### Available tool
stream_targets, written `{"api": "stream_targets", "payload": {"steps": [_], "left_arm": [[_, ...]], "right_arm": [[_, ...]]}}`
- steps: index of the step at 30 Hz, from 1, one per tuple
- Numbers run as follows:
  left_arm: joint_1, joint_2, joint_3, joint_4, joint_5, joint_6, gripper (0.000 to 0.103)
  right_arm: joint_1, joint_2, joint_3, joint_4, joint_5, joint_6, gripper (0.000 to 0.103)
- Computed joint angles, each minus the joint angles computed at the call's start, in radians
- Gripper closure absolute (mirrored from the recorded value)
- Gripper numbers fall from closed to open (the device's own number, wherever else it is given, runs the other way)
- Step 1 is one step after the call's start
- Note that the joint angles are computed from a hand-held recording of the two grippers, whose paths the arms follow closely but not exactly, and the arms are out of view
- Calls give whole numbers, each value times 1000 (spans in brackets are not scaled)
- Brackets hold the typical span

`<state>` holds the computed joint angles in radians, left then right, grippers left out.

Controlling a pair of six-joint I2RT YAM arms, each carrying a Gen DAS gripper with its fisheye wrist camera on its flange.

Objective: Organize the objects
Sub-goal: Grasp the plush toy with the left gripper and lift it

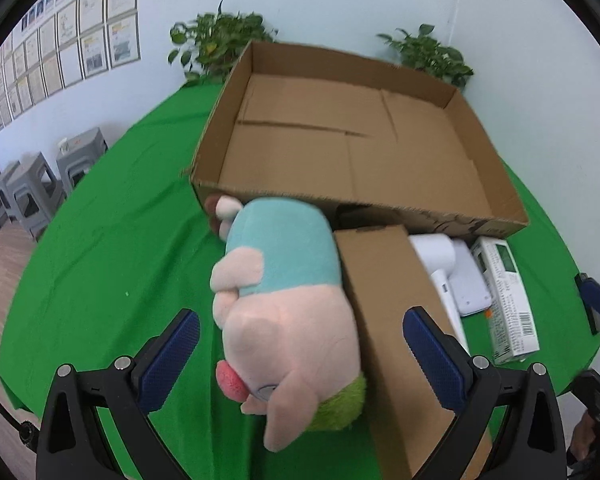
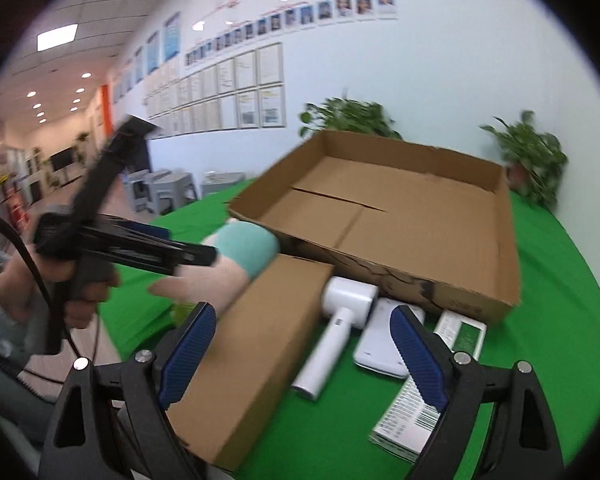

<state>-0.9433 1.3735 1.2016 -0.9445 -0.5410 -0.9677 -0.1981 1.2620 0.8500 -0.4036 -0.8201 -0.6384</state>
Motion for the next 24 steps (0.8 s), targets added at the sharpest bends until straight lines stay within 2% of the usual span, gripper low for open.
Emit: {"api": "stream_targets", "payload": {"steps": [3,5,6,8,11,14,17,21,24], "left_arm": [[64,-15,-92,82,69,41,3],[101,-16,-153,144,114,68,11],[129,-39,-209,217,161,92,11],[162,-87,-295,331,220,114,20],[150,-116,-329,355,201,141,33],[167,-206,-403,379,236,147,41],[143,-299,-417,283,194,135,43],[74,-454,-421,75,93,84,43],[64,-571,-435,-63,74,27,43]], "right_arm": [[34,24,29,-23,13,28,14],[76,54,53,-11,55,98,14],[97,64,61,-4,76,125,14],[160,85,80,3,133,176,14],[235,110,110,-9,179,206,14],[311,121,137,-19,213,234,14],[381,172,202,-41,229,262,14],[494,258,295,-81,232,289,14],[580,349,369,-117,232,341,14]]}}
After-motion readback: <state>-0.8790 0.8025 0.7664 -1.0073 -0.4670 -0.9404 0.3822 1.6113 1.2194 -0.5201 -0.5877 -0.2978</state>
